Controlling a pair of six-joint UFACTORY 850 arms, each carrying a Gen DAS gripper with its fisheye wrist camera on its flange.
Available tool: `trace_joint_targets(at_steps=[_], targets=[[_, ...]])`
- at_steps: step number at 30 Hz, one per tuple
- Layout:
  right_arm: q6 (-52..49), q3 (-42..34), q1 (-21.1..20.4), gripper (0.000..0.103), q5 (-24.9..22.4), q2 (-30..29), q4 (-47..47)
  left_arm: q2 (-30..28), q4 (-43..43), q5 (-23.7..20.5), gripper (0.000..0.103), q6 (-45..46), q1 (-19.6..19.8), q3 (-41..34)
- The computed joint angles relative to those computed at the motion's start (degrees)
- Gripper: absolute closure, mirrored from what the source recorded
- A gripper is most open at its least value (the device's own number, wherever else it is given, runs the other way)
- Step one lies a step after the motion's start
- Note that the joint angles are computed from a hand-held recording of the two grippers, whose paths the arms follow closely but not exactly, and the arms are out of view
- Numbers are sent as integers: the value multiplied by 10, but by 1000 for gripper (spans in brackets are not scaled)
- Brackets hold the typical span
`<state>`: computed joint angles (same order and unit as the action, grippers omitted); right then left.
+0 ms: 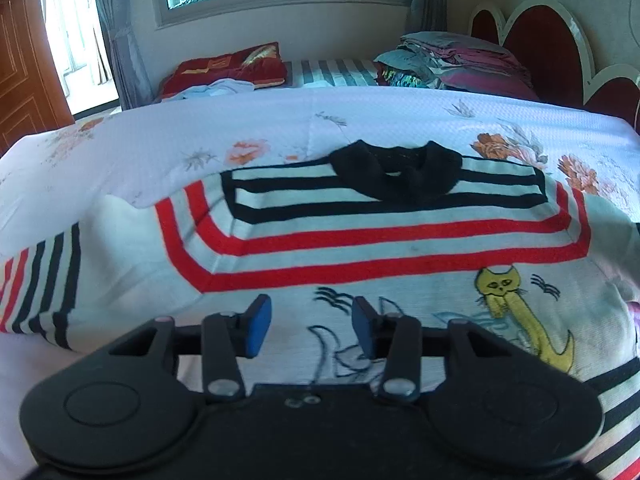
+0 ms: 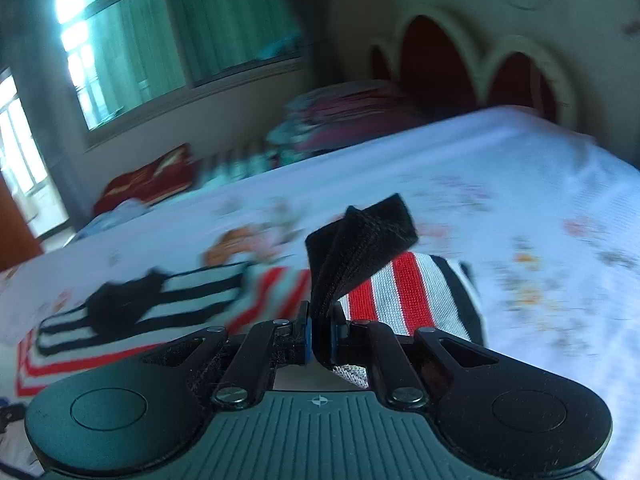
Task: Fold small clothes
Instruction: 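Move the right tool to the black sleeve cuff and grasp it, then fold the held sleeve across the sweater body with the right tool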
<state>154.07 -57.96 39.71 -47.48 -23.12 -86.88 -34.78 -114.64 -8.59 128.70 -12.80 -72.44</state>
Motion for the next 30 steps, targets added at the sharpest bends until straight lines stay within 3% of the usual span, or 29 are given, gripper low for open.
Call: trace_joint_targets(at_steps=[5, 11, 15, 19, 21, 23, 25, 26, 27, 28, 30], targets=[[-79, -164, 9, 96, 62, -115, 4, -14, 125, -25, 58, -114, 26, -23], [-209, -334, 13, 95, 118, -238, 96, -35, 246, -59, 56, -221, 48, -52], [-231, -352, 16, 95, 121, -254, 125, -48, 331, -98, 56, -297, 51, -68], [-185, -296, 22, 95, 126, -216, 93, -56, 375, -142, 56, -338, 46, -77], [-174, -273, 27, 95, 122, -197, 77, -57, 383, -157, 49, -349, 40, -77], [-180, -256, 33, 95, 111, -181, 80, -54, 371, -163, 34, -336, 32, -70], [-179, -237, 41, 94, 92, -164, 75, -49, 351, -170, 30, -313, 27, -62], [-179, -228, 45, 82, 82, -156, 74, -49, 352, -173, 30, -311, 24, -60], [-177, -218, 49, 45, 69, -148, 76, -49, 354, -176, 30, -314, 20, -60], [-167, -206, 54, 0, 53, -140, 71, -50, 358, -183, 30, -319, 17, -61], [-152, -185, 69, 0, -6, -132, 56, -51, 367, -189, 30, -329, 10, -62]])
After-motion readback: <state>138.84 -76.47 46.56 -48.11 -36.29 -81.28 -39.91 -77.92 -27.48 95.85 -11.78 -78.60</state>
